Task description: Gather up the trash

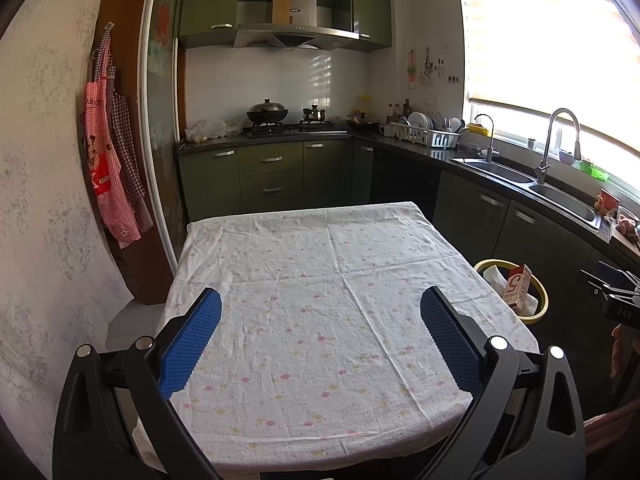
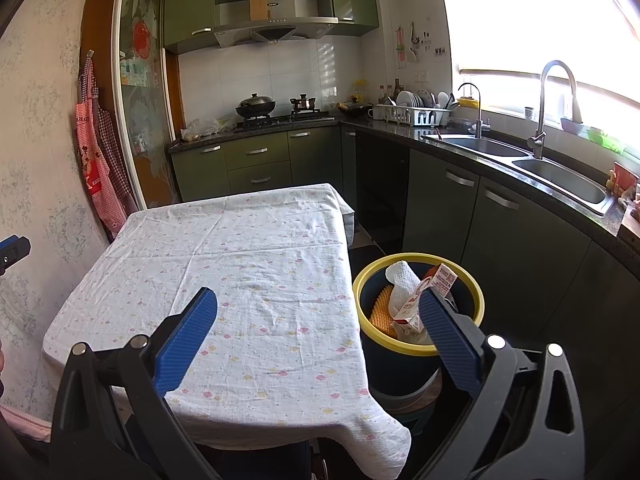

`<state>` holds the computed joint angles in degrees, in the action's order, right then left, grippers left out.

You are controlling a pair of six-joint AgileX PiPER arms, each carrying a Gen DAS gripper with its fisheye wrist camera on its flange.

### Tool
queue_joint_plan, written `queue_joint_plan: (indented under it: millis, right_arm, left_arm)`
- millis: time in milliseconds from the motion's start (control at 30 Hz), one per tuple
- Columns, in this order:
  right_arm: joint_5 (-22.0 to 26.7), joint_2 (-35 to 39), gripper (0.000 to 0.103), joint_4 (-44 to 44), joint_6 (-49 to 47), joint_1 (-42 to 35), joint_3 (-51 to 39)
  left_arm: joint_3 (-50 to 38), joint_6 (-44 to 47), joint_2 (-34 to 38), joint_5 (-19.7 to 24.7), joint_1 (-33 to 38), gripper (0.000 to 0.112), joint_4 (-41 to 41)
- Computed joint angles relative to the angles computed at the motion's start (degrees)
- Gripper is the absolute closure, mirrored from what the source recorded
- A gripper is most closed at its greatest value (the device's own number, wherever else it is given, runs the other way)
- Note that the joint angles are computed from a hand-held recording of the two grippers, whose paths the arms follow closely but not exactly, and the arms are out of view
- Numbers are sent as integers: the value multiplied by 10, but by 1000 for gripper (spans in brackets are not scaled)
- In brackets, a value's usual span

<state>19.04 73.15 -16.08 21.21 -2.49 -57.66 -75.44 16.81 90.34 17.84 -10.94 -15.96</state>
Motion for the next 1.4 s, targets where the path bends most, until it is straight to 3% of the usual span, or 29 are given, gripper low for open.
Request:
queue_joint_plan:
  millis: [1400]
  right_arm:
    - [-2,2,7,-44,55,17,7]
  left_arm:
    - [-6,-25,10,3,0,14,19]
